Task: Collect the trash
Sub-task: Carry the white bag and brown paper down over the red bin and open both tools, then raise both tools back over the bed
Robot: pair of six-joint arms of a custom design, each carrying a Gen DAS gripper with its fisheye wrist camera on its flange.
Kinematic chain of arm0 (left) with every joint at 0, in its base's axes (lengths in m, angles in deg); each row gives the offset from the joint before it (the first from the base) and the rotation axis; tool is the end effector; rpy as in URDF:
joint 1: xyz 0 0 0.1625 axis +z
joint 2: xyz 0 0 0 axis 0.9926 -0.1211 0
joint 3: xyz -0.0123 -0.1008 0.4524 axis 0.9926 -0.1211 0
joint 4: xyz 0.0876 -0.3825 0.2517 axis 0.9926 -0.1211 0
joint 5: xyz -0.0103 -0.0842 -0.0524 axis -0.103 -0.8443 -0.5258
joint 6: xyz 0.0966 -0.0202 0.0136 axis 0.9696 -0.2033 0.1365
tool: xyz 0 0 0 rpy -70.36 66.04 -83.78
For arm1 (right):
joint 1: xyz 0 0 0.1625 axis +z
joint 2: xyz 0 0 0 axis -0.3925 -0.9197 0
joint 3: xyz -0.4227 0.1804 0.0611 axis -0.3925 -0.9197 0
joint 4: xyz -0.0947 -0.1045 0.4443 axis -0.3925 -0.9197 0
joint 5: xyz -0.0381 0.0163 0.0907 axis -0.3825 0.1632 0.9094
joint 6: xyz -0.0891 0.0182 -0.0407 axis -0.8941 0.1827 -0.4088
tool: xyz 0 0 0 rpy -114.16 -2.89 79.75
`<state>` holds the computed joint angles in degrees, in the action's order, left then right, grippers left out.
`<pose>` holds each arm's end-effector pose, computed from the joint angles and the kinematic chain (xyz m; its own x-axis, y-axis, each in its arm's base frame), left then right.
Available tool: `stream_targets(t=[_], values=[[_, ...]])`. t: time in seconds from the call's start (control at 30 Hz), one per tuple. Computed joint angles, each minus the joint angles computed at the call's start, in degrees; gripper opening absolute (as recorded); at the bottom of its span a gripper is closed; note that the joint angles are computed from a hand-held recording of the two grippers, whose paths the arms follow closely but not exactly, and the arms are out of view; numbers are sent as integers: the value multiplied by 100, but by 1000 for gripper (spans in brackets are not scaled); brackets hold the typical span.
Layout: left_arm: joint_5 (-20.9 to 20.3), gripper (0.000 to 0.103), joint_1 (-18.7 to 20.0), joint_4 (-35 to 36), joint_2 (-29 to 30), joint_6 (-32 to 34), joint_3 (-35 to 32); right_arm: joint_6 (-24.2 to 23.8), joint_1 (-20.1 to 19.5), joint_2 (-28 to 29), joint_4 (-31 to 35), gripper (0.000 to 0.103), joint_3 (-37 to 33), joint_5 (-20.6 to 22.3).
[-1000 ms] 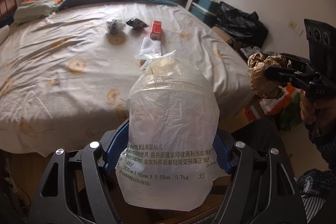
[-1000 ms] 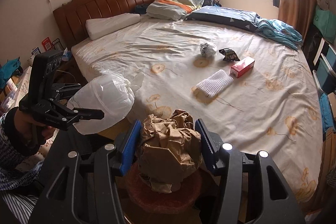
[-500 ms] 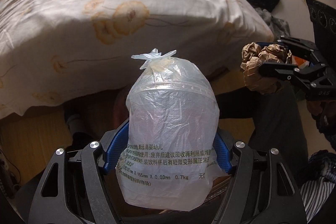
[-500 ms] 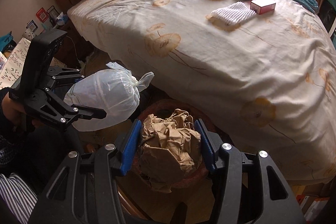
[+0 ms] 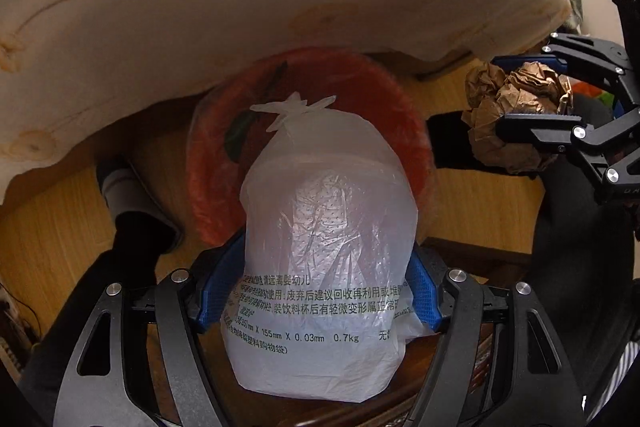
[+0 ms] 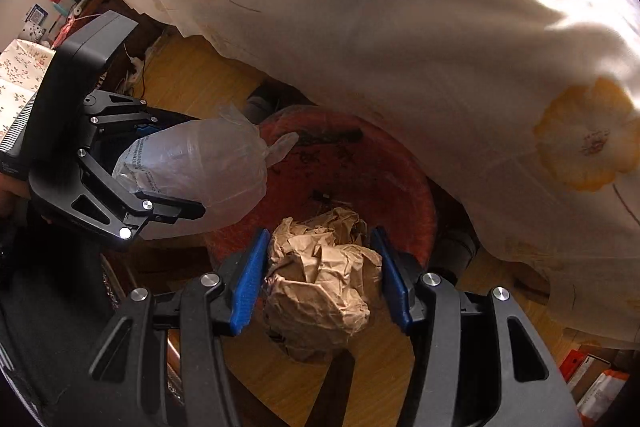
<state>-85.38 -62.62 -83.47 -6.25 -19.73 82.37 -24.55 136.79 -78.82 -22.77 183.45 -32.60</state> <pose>-0.3533 -0.2992 0.1961 -0.8884 -0.0539 -0.4560 -0.0091 0.9950 -0.0999 0.2954 -0.4350 0.3516 -0.4729 -0.8679 0.1518 -0.7580 0.4886 0.4321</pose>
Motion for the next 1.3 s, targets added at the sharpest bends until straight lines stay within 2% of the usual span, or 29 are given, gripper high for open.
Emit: stream_targets(t=[0.3,0.67,0.73,0.77,0.8,0.83,0.9,1.2,1.3], values=[[-478,70,566,-559,309,378,346,-58,-273,313,-107,52,325,-475],[-701,70,756,-1084,360,448,706,-162,-597,492,-167,52,570,-759],[-649,72,756,-1083,393,527,712,-128,-676,553,2,58,518,-658],[-595,75,742,-1068,405,578,700,-78,-697,577,52,67,508,-674],[-542,87,731,-1042,413,628,675,-77,-716,579,-64,79,573,-760],[-454,100,687,-959,429,661,626,-100,-711,551,-173,96,625,-791],[-275,97,581,-794,387,697,541,-167,-728,476,-304,98,658,-737],[280,97,91,-589,22,474,326,183,-607,294,-153,98,188,-248],[583,97,32,-423,-29,707,22,288,-474,252,-98,98,-72,-31]])
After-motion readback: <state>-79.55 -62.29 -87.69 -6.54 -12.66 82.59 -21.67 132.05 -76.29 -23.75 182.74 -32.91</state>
